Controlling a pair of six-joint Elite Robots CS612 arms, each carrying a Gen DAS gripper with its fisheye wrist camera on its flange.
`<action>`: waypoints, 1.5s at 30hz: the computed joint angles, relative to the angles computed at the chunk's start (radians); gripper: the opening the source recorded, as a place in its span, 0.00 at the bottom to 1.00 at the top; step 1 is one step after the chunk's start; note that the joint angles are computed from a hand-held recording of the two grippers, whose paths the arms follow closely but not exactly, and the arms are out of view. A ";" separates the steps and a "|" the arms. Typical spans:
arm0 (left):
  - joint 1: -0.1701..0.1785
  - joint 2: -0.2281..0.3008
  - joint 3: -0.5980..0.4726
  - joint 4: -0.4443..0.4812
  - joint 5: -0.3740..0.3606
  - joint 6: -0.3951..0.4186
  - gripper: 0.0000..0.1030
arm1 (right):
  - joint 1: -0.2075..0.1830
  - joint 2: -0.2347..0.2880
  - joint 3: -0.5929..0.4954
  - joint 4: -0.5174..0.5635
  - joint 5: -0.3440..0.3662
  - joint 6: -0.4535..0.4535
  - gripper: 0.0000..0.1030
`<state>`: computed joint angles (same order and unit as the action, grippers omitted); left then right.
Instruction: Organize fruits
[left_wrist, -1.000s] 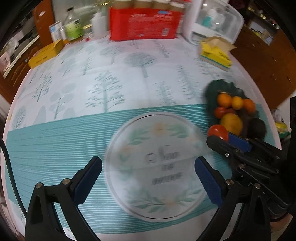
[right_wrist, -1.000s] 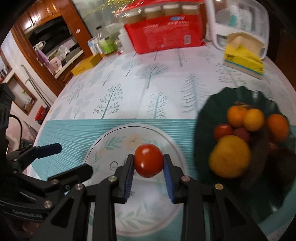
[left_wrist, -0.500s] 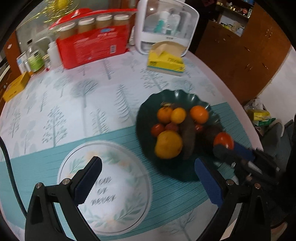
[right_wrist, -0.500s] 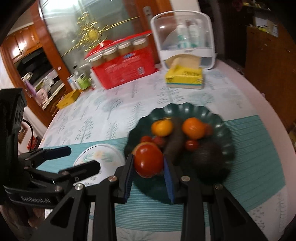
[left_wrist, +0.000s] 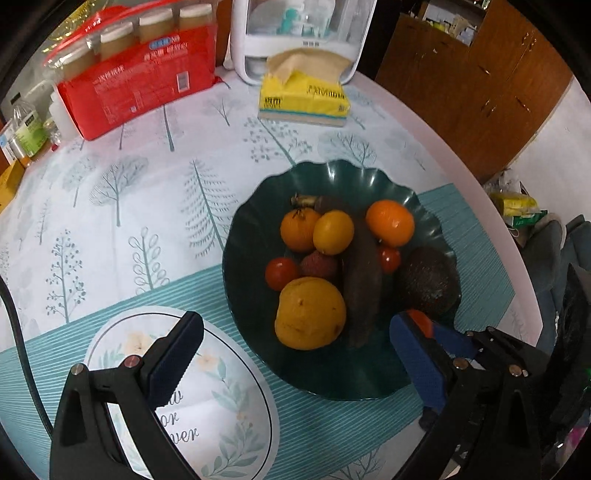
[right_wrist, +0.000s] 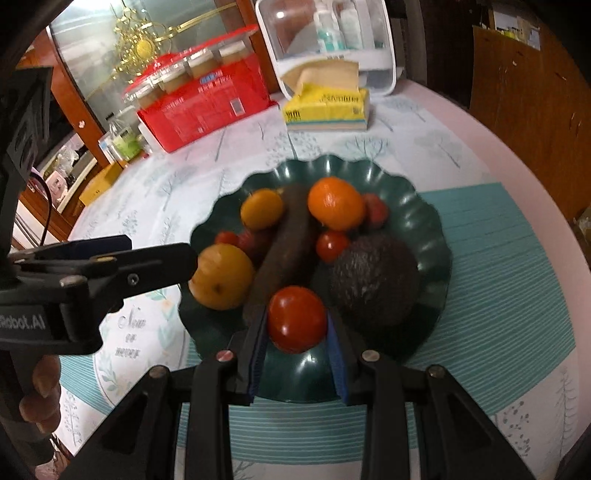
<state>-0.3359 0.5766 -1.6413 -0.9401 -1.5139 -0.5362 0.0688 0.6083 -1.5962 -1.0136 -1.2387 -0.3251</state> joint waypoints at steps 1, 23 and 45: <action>0.002 0.001 0.002 0.001 -0.008 0.000 0.97 | 0.002 0.002 0.001 0.009 -0.008 -0.007 0.30; -0.013 0.013 -0.062 0.059 0.040 -0.052 0.97 | -0.003 0.002 -0.011 0.041 -0.014 0.003 0.44; -0.136 -0.020 -0.311 0.365 0.327 -0.337 0.98 | -0.015 -0.045 -0.127 0.258 0.009 -0.003 0.44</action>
<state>-0.4721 0.5562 -1.9526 -0.5754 -1.1865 -0.8733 0.0541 0.5630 -1.7233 -0.7558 -1.2302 -0.3278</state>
